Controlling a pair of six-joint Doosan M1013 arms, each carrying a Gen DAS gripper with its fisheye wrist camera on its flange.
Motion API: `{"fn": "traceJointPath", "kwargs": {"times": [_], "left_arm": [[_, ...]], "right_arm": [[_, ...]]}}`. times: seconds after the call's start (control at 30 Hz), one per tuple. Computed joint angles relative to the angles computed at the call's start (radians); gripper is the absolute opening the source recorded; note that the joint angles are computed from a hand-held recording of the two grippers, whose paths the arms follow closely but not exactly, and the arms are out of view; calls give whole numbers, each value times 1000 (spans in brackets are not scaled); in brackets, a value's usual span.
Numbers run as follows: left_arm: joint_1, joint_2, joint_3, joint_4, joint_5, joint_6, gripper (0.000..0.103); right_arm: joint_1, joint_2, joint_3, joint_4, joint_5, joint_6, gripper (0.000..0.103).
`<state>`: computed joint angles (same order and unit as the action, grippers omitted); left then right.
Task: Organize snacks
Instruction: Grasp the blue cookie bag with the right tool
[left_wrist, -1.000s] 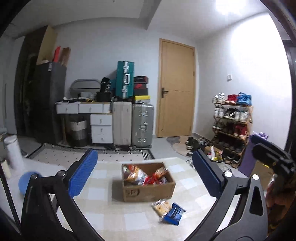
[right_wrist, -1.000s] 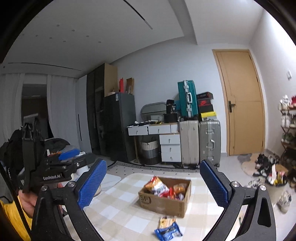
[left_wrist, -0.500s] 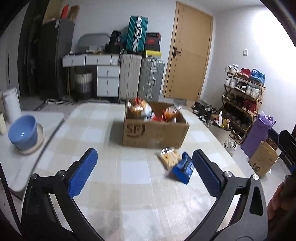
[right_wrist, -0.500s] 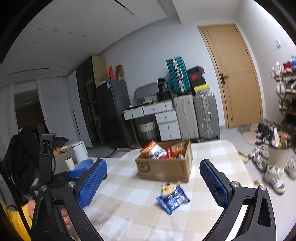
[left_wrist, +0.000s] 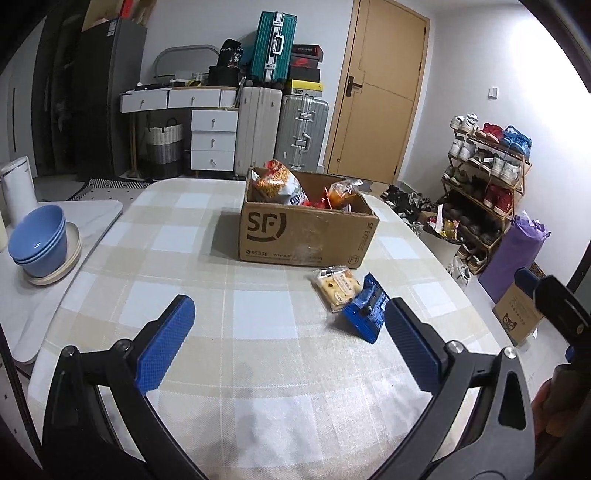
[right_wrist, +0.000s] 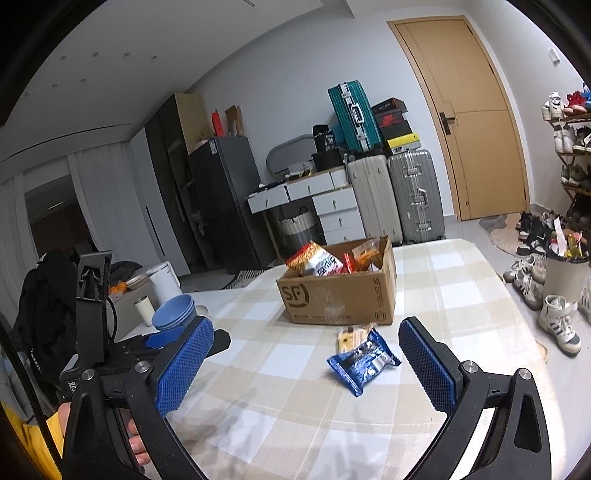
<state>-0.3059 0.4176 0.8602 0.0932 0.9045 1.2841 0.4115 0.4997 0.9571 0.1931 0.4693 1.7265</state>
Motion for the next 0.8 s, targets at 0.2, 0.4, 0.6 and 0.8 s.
{"fn": "traceJointPath", "kwargs": {"times": [0.2, 0.4, 0.6, 0.8], "left_arm": [[1, 8, 2, -19, 21, 7, 103], [1, 24, 12, -33, 12, 26, 103], [3, 55, 5, -37, 20, 30, 103], [11, 86, 0, -74, 15, 48, 102]], "right_arm": [[-3, 30, -28, -10, 76, 45, 102], [-14, 76, -69, 9, 170, 85, 102], [-32, 139, -146, 55, 291, 104, 102], [-59, 245, -300, 155, 435, 122, 102]]}}
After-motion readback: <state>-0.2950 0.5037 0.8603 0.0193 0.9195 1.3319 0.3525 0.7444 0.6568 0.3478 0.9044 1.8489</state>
